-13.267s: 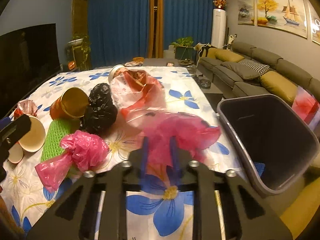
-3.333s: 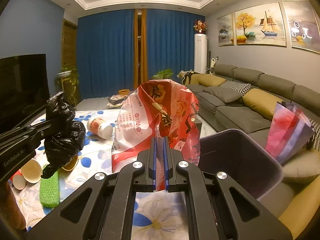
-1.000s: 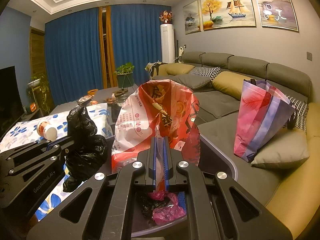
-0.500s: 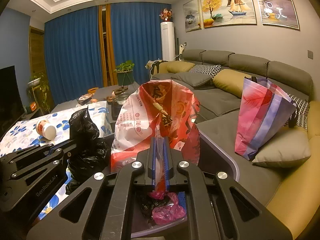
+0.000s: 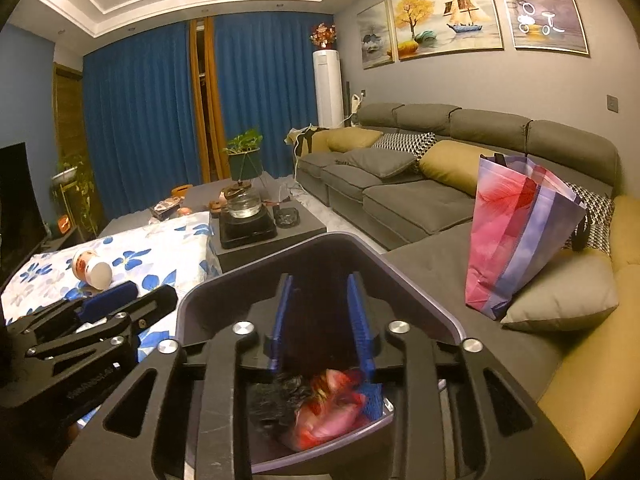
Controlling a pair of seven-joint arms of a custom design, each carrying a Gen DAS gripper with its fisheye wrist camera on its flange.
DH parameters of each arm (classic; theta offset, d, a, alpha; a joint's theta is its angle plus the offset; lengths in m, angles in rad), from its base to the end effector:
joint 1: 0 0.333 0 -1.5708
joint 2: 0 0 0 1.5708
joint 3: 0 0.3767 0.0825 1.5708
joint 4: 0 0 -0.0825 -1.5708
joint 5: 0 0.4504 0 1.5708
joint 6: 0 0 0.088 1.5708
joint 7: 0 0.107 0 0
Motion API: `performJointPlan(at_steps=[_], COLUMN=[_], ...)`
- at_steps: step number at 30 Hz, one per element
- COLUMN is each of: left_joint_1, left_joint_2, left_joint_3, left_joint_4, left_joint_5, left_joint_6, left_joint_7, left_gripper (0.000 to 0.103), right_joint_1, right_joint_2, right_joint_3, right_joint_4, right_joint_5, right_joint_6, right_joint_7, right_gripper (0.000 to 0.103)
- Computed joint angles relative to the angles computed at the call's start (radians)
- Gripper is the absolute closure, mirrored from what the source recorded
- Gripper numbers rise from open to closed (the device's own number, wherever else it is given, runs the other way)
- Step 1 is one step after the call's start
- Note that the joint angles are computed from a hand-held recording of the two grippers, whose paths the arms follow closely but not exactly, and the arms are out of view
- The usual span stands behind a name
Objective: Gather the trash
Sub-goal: 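Open both tools to drop the black and printed bags into the bin, then move both open tools back over the table trash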
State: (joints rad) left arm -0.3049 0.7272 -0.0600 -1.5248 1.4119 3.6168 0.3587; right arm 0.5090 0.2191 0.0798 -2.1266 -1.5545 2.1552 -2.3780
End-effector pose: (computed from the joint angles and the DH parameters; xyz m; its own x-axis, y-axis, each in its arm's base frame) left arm 0.6795 -0.3819 0.3268 -0.7390 -0.6596 0.1373 -0.4152 0.2853 -0.8639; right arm 0.5522 0.3184 0.3332 -0.5513 -0.8300 -0.0845 -0.3000 0.2917 -0.9082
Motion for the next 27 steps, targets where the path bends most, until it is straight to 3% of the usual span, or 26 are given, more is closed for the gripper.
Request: performJointPlan(at_steps=[5,9,14,20,27], left_joint_1=[-0.024,-0.084,-0.111,-0.14,-0.085], left_joint_2=[-0.074,-0.135,-0.189,-0.242,-0.281], left_joint_3=[0.044,0.126,0.187,0.251,0.264], left_joint_4=[-0.17,-0.288,-0.394,-0.504,-0.595], left_joint_5=[-0.36,-0.606,-0.805,-1.057,-1.225], left_joint_6=[0.008,0.023,0.052,0.067,0.087], left_joint_7=[0.311,0.495,0.653,0.814,0.924], left_gripper=[0.021,0.014,0.011,0.008,0.008], right_joint_1=[0.01,0.022,0.04,0.078,0.132], right_joint_2=[-0.001,0.002,0.019,0.076,0.175], right_joint_3=[0.005,0.01,0.015,0.015,-0.009], right_joint_4=[0.005,0.015,0.049,0.141,0.286], right_joint_5=[0.003,0.0,-0.004,-0.013,-0.009], right_joint_6=[-0.019,-0.036,-0.047,-0.031,0.038], right_joint_7=[-0.004,0.002,-0.016,-0.086,-0.187], right_gripper=[0.053,0.042,0.029,0.024,0.024])
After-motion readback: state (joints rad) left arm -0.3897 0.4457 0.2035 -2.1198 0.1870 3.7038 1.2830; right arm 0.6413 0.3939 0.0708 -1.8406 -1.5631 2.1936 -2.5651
